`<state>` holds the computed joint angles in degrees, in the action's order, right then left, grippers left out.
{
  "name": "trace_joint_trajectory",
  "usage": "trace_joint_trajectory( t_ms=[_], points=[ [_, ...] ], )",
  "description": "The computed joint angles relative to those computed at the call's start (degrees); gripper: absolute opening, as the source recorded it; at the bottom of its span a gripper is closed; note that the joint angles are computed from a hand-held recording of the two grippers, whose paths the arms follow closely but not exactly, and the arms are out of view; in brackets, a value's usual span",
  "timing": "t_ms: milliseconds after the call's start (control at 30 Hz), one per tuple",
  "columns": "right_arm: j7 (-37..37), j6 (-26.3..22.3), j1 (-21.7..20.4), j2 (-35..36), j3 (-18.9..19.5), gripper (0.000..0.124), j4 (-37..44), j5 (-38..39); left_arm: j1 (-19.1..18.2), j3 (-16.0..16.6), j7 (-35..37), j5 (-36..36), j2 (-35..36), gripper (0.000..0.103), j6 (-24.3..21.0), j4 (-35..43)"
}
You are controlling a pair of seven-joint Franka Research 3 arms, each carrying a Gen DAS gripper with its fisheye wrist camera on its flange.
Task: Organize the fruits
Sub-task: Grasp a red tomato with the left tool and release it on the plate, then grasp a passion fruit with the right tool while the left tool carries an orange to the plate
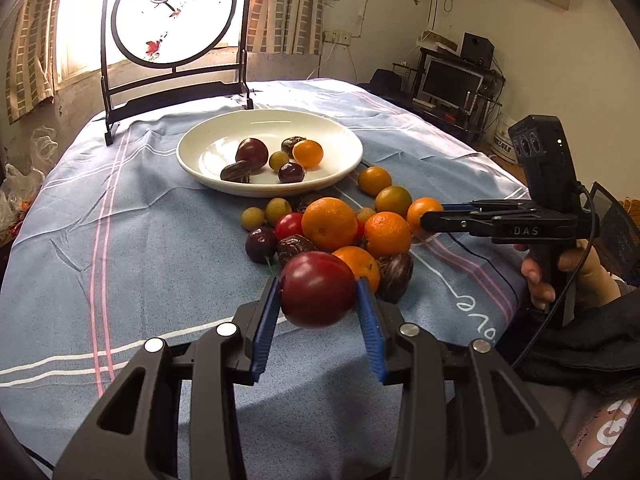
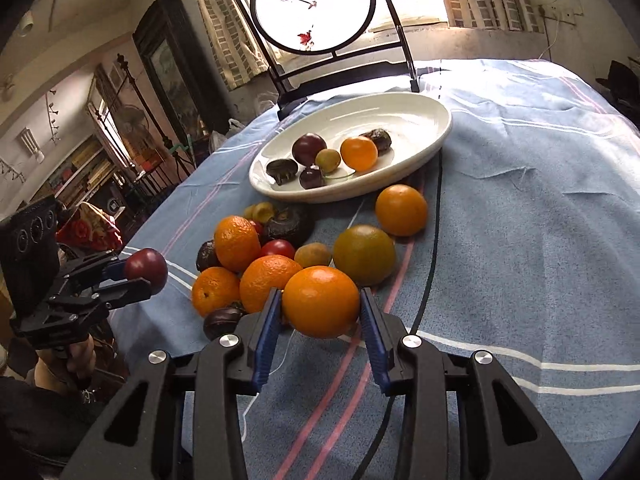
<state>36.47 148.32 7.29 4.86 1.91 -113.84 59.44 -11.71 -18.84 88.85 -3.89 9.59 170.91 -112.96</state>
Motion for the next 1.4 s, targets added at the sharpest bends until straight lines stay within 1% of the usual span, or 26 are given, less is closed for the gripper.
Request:
trace_joint_trajectory(
  t_ms=[100,167,267,300,400,467,533,567,633,667,700,733,767,800,833,900,933,1000,1133,1267,1367,1400],
  points=[
    [-2.4,-0.7,-0.6,-1.1,-0.4,0.039,0.5,3.0,0.7,-1.0,1.5,-1.6,0.6,0.038,0.7,1.3],
    [-2.2,-1.2,-0.8,-0.5,-0.7,0.039,2.4,3.1,1.2,-1.7,2.4,-2.7,2.1,0.038,0.6,3.7],
    [0.0,-1.4,-1.0,2.3,-0.6,0.039,7.4,1.3,1.4,-2.0,2.9,-2.3,6.3,0.038,-1.9,10.3],
    [1.2,-1.7,-1.2,3.7,-0.5,0.039,9.7,0.3,0.8,-1.3,2.1,-1.1,8.0,0.038,-3.1,13.0],
    [5.5,-3.3,-1.6,8.9,0.2,0.039,17.5,-4.0,-1.7,1.1,-0.5,3.7,13.8,0.038,-8.0,22.7],
    [9.6,-3.5,-1.4,12.8,0.6,0.039,22.8,-8.8,-2.6,1.8,-1.4,5.3,18.6,0.038,-12.3,30.4],
    [14.1,-4.0,-1.1,17.6,0.8,0.039,29.0,-13.5,-3.3,2.3,-2.7,5.8,24.1,0.038,-17.8,39.3],
    [16.3,-4.7,-1.1,19.7,0.9,0.039,31.7,-15.5,-4.2,3.2,-3.9,6.4,27.1,0.038,-20.7,44.2],
    [20.4,-4.1,-0.6,23.5,0.7,0.040,36.0,-19.6,-6.0,5.3,-6.3,8.1,32.4,0.039,-26.2,53.1],
    [22.1,-4.7,-0.7,25.2,0.8,0.041,38.2,-21.2,-6.9,6.2,-7.5,9.0,34.7,0.040,-28.9,57.3],
    [22.8,-4.1,-0.8,25.8,1.2,0.042,38.4,-22.2,-7.3,6.9,-8.6,9.5,35.9,0.046,-30.2,59.4],
    [23.5,-3.2,-0.9,25.9,1.5,0.046,38.2,-23.1,-7.1,7.1,-9.7,9.4,35.9,0.053,-30.2,59.6],
    [23.4,-1.8,-1.5,25.2,2.4,0.048,37.0,-22.9,-6.4,6.6,-10.4,8.9,34.8,0.056,-29.0,57.7],
    [22.0,-0.5,-2.5,23.9,3.7,0.048,34.9,-21.7,-5.4,6.0,-10.7,8.3,32.4,0.058,-26.4,53.9],
    [20.2,0.7,-3.3,22.1,4.9,0.048,32.4,-20.4,-4.3,5.1,-10.3,7.7,29.5,0.058,-23.0,48.9],
    [16.0,4.0,-4.1,17.6,6.2,0.048,26.4,-18.1,-3.2,4.4,-9.8,8.0,23.6,0.059,-17.9,39.5],
    [13.5,4.8,-4.6,15.3,6.7,0.048,23.5,-16.3,-2.8,4.2,-9.7,8.4,20.8,0.062,-16.0,35.3],
    [9.1,4.8,-5.2,10.9,7.0,0.048,18.3,-12.6,-1.3,2.6,-8.0,7.8,15.5,0.064,-12.5,27.0],
    [2.8,4.7,-4.3,3.9,5.3,0.048,8.9,-6.5,-0.2,1.1,-5.7,7.3,7.6,0.064,-8.8,14.3],
    [-1.0,2.9,-2.9,-1.1,2.6,0.048,2.0,-0.3,0.3,-0.5,-2.5,4.1,3.3,0.063,-6.5,6.0],
    [-1.7,2.4,-1.4,-3.4,0.8,0.048,-1.4,1.2,-2.5,1.1,-4.8,7.4,2.4,0.056,-4.0,3.2],
    [-1.7,2.3,-1.0,-3.8,0.3,0.048,-2.2,1.3,-3.6,1.9,-6.4,9.2,2.8,0.052,-3.9,3.2]
  ],
)
